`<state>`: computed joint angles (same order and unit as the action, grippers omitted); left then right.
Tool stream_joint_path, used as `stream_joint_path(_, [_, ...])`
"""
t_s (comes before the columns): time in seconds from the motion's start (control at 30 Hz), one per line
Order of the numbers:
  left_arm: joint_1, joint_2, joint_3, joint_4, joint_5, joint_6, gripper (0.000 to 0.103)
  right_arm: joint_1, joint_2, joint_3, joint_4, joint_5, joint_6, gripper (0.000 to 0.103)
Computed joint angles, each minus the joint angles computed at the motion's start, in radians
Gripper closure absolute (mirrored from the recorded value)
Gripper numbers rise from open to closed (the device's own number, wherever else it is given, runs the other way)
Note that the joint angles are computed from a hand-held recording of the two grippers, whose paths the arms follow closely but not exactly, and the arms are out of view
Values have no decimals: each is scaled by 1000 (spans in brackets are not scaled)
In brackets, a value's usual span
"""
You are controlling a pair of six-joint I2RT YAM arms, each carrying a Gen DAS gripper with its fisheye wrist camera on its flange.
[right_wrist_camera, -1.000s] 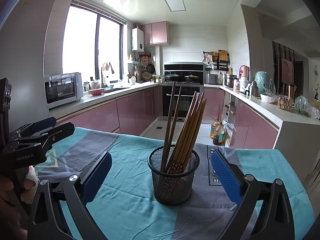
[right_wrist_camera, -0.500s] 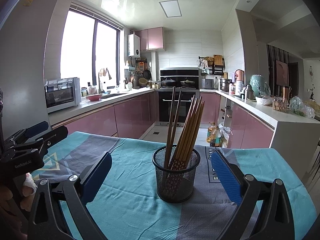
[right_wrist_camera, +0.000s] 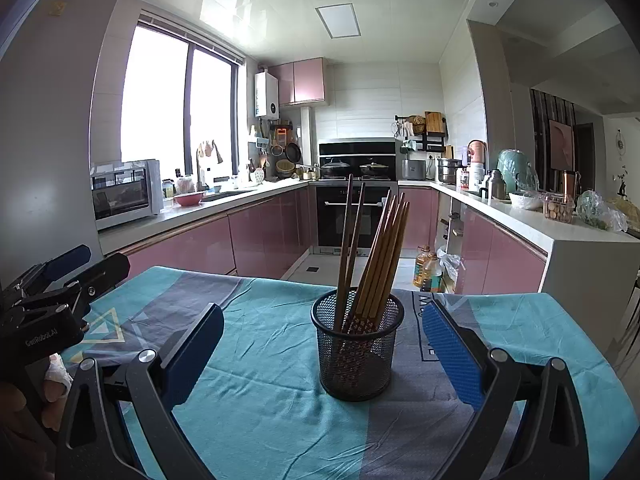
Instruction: Organize utensils
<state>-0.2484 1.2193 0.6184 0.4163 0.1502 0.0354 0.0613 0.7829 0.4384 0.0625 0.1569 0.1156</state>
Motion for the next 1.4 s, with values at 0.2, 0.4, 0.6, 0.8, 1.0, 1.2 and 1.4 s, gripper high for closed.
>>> stream_joint_path(0.2, [7,-17,-9,-2,13,-6,6,25,2,-3,9,23,3,7])
stream_joint_path(0.4, [9,-21,-12,-5,17,-7,6,31,0,-4,10,23,7,7])
stream_joint_path(0.6, [8,-19,-13,-6,19,-7,6,46,-8,-9,11,38,10,7])
stream_joint_path(0.8, [5,-18,-14,-6,18,-4,6,41,-14,-11,7,43,20,7])
stream_joint_path(1.0, [3,-19,-20,-1,16,-4,6,39,-25,-13,5,50,19,7])
stream_joint_path(1.2, [1,-17,-22,-3,14,-5,6,54,-31,-14,4,74,16,7])
stream_joint_path(1.4, [4,-18,-28,1,16,-6,6,55,-32,-14,7,84,14,7])
